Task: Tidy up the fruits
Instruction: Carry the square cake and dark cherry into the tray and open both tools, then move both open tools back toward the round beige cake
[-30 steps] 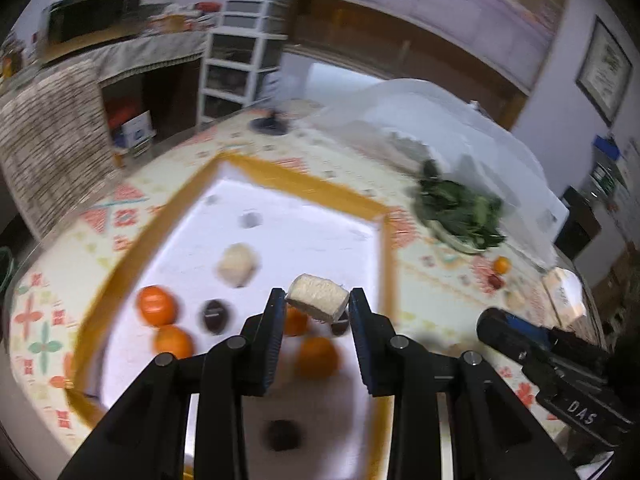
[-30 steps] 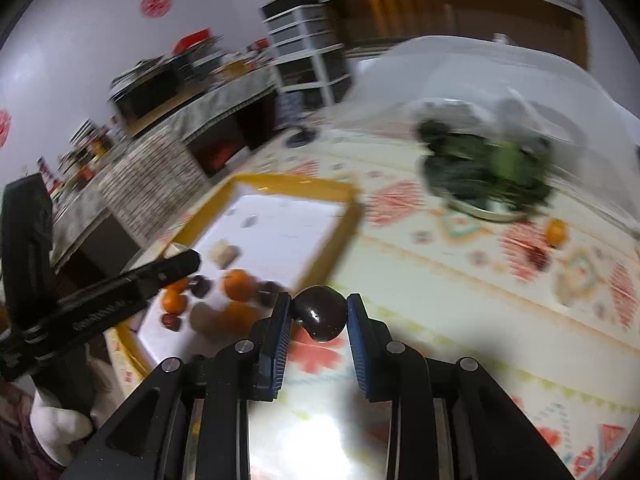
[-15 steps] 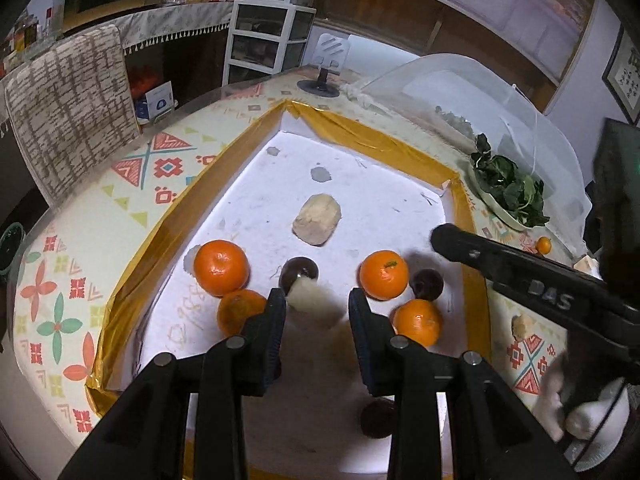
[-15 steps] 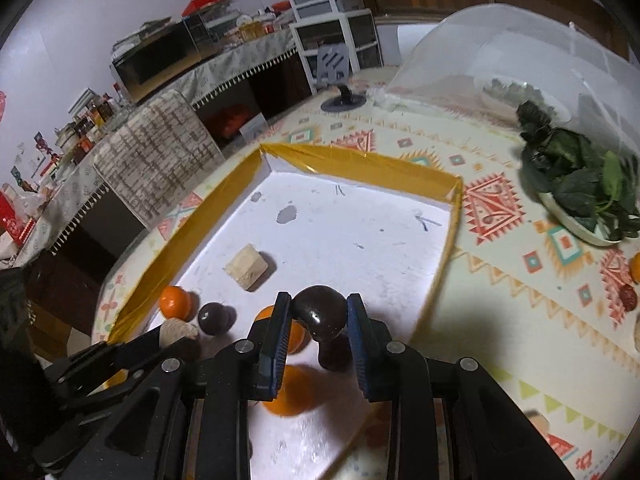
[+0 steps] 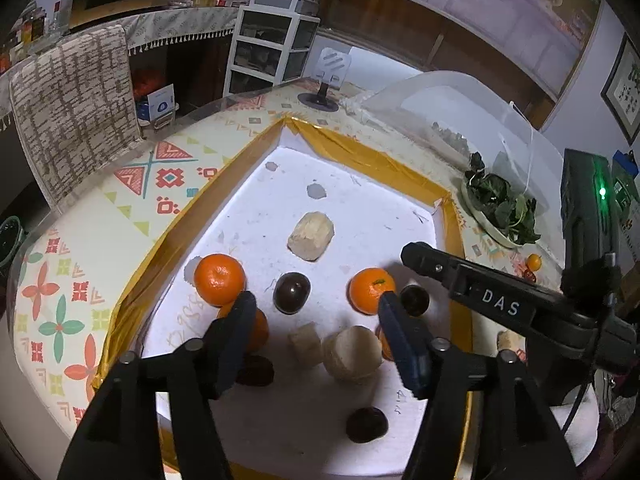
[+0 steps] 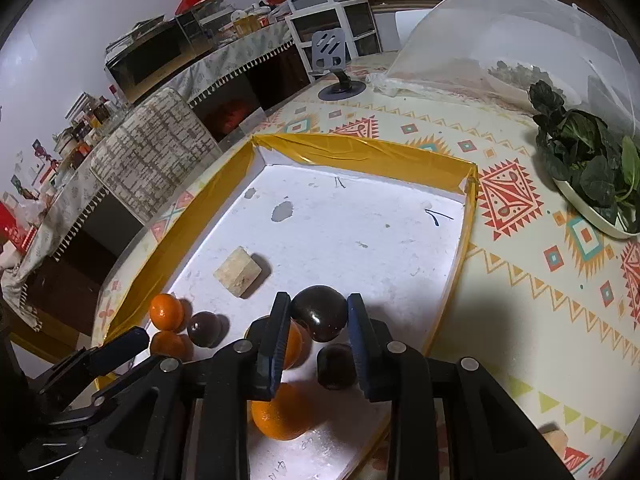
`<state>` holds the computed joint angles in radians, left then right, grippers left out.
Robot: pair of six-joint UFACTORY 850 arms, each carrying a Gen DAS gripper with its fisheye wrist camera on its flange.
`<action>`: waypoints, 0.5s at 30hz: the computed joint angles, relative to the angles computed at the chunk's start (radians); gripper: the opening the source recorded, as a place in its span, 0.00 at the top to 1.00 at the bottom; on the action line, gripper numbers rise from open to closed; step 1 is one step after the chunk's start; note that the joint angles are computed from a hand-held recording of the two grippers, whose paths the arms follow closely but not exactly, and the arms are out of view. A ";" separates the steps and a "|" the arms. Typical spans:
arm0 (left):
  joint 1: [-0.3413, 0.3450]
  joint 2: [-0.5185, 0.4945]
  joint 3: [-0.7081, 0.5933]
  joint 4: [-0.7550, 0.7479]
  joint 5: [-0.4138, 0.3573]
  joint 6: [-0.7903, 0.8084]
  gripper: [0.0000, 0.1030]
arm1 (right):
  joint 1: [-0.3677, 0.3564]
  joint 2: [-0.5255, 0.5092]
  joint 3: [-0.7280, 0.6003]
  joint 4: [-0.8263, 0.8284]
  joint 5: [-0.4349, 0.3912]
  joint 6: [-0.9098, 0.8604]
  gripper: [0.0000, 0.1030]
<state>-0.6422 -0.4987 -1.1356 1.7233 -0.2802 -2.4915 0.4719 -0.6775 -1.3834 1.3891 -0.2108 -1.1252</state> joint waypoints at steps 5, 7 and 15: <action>-0.010 0.019 0.010 0.020 -0.010 -0.026 0.37 | -0.007 0.029 0.033 0.173 -0.009 -0.159 0.60; -0.015 0.026 0.015 0.023 -0.014 -0.033 0.36 | -0.008 0.045 0.049 0.233 -0.011 -0.219 0.59; -0.073 0.047 -0.005 -0.112 -0.118 0.107 0.12 | -0.022 0.160 0.178 0.623 -0.013 -0.608 0.51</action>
<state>-0.7154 -0.4516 -1.1406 1.6110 -0.3983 -2.3843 0.4501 -0.5174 -1.2052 2.0126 -0.2233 -1.7335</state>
